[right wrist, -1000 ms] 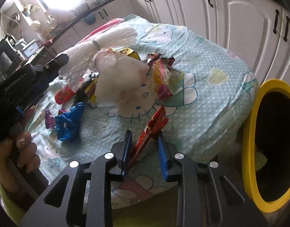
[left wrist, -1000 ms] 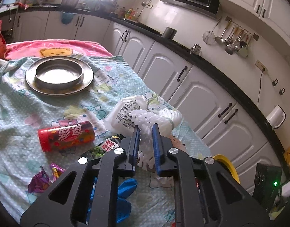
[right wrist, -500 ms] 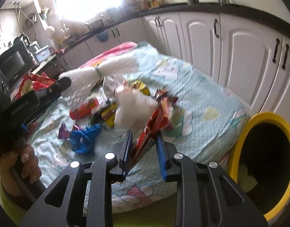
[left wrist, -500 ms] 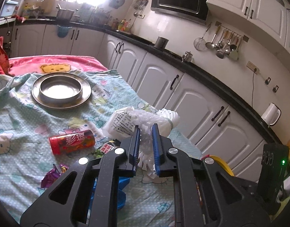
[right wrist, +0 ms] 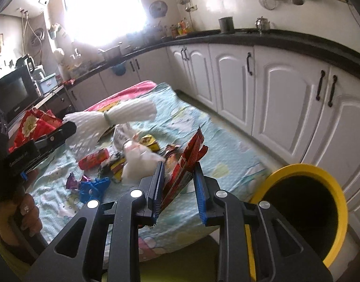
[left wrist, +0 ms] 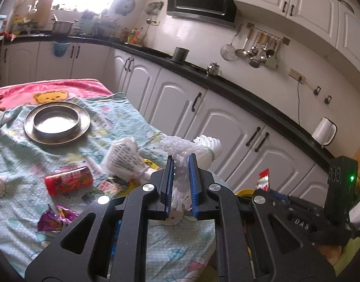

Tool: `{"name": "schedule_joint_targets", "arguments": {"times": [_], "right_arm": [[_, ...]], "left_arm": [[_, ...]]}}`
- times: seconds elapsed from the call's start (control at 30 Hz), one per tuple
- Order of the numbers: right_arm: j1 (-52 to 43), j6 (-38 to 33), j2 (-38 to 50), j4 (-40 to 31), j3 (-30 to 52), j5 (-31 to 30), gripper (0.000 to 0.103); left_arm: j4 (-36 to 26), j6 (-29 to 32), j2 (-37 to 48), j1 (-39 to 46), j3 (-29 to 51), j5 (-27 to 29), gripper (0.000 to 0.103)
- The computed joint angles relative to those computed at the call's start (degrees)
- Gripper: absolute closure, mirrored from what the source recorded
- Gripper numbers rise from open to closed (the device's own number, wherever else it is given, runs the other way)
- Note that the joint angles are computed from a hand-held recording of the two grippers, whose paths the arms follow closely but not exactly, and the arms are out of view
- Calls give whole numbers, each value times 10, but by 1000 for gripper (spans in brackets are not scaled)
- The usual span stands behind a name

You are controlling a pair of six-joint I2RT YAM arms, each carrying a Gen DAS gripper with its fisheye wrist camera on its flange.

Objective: Collect trash
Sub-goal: 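Carry both items over the yellow bin and open both tools to drop them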

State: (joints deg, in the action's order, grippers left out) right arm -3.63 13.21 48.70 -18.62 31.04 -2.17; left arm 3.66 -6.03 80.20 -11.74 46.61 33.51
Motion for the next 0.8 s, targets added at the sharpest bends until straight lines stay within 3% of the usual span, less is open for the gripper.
{"name": "schedule_joint_targets", "arguments": {"times": [0.33,0.8], "right_arm": [[-91,-30,-58,-37,-12,-32,79],[-297,-109,-108,-88,-26,-151,79]], "left_arm": [[-8,12,-17,-47,-9,-14,95],[-14,29,-22,-124,-17,-51,95]]}}
